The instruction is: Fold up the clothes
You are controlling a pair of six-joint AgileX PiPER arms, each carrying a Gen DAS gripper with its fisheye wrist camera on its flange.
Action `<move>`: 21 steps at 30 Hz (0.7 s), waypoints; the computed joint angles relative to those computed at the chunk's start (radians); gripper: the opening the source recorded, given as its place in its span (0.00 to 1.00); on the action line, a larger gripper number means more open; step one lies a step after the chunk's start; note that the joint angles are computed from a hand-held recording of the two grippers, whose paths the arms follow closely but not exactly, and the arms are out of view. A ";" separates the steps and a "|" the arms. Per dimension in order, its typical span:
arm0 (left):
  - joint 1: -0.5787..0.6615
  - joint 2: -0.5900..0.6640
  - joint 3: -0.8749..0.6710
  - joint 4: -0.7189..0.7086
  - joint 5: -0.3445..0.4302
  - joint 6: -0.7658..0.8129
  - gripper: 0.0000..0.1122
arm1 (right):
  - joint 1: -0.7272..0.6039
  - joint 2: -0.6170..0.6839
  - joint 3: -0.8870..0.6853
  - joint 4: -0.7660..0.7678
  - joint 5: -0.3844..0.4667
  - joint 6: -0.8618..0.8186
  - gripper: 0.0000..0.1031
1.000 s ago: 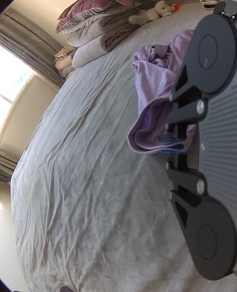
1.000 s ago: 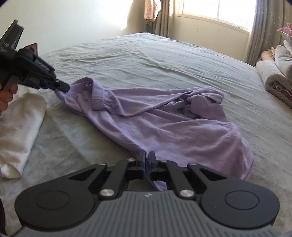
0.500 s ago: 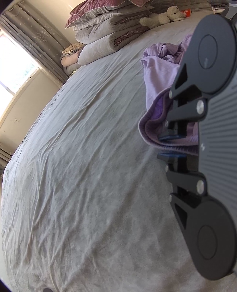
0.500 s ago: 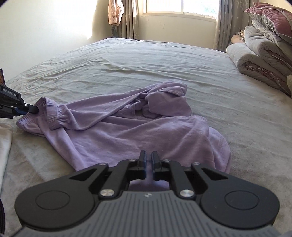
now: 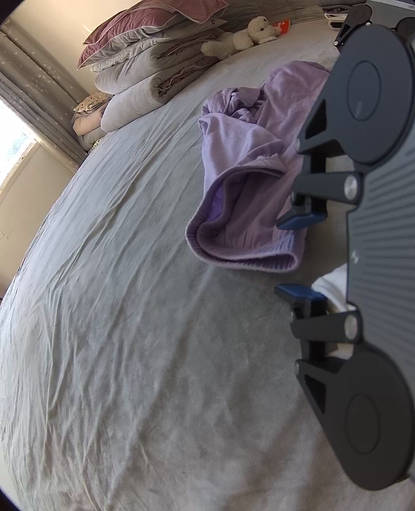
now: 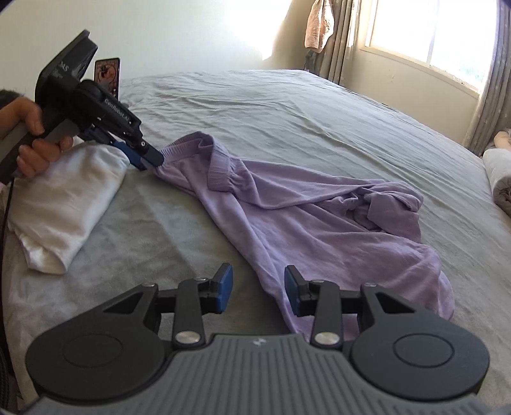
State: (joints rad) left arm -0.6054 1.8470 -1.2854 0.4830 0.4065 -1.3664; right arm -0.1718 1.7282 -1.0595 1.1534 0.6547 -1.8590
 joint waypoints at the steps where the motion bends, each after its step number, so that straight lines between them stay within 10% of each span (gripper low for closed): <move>1: -0.005 0.005 -0.011 0.012 0.020 -0.007 0.22 | 0.013 0.000 0.009 -0.002 -0.046 -0.005 0.36; 4: -0.016 0.002 -0.023 0.061 0.057 -0.069 0.05 | 0.028 0.015 -0.003 -0.030 -0.131 0.044 0.00; 14: 0.005 -0.172 0.116 0.194 0.009 -0.279 0.05 | -0.097 -0.002 -0.092 0.015 0.086 0.156 0.00; 21: -0.031 -0.169 0.066 0.035 0.168 -0.065 0.05 | -0.122 -0.032 -0.080 -0.062 0.217 0.108 0.00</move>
State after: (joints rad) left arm -0.6360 1.6776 -1.2192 0.5179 0.5749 -1.4314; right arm -0.2943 1.6961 -1.1392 1.0912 0.8718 -1.7514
